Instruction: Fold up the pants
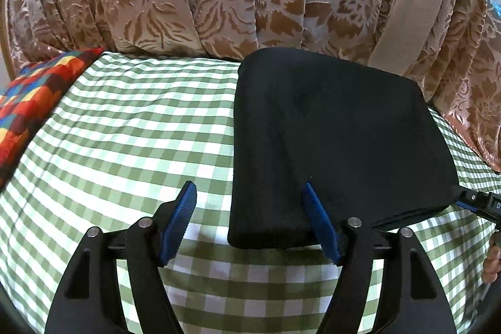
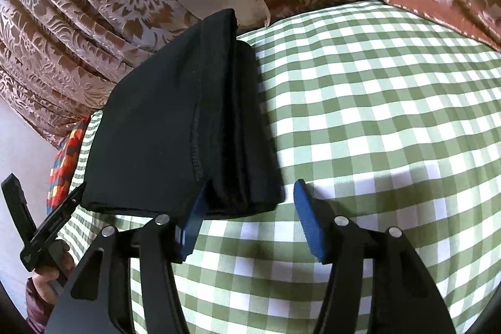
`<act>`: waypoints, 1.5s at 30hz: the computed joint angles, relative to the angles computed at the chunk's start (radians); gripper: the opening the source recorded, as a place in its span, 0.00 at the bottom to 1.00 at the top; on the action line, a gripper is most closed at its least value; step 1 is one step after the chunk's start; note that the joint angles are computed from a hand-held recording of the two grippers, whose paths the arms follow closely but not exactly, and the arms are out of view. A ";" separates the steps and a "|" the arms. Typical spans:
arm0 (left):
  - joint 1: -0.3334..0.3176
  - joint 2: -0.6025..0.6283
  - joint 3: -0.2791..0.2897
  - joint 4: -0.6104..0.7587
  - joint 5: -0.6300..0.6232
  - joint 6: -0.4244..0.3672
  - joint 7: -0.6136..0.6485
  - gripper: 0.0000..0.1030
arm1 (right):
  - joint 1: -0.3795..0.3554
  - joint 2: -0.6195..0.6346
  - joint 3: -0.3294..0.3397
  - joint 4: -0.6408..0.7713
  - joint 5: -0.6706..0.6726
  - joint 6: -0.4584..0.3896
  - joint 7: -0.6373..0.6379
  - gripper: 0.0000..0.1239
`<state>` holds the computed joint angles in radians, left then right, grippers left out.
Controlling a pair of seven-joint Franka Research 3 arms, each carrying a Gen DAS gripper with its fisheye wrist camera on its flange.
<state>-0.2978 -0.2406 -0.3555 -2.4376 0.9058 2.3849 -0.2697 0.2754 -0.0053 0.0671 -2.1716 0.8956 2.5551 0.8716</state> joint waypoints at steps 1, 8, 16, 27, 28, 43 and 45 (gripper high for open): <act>-0.002 -0.005 0.000 -0.002 -0.004 0.001 0.000 0.68 | 0.001 -0.006 0.001 -0.006 -0.005 0.008 0.006 0.48; -0.021 -0.032 -0.026 0.003 -0.014 -0.046 -0.017 0.68 | 0.024 -0.093 0.003 -0.086 -0.040 0.080 0.015 0.56; -0.063 -0.050 -0.065 0.019 -0.023 -0.097 -0.054 0.72 | 0.082 -0.232 0.003 -0.236 -0.081 0.233 0.030 0.67; -0.157 -0.035 -0.115 0.041 -0.065 -0.196 -0.138 0.86 | 0.092 -0.377 0.099 -0.431 -0.387 0.407 0.316 0.79; -0.164 -0.033 -0.117 0.045 -0.068 -0.206 -0.141 0.87 | 0.080 -0.392 0.118 -0.449 -0.421 0.431 0.347 0.80; -0.217 -0.011 -0.132 0.111 -0.074 -0.346 -0.160 0.96 | 0.157 -0.485 0.053 -0.545 -0.563 0.528 0.455 0.81; -0.223 -0.008 -0.131 0.119 -0.073 -0.360 -0.162 0.96 | 0.166 -0.488 0.049 -0.548 -0.567 0.530 0.458 0.81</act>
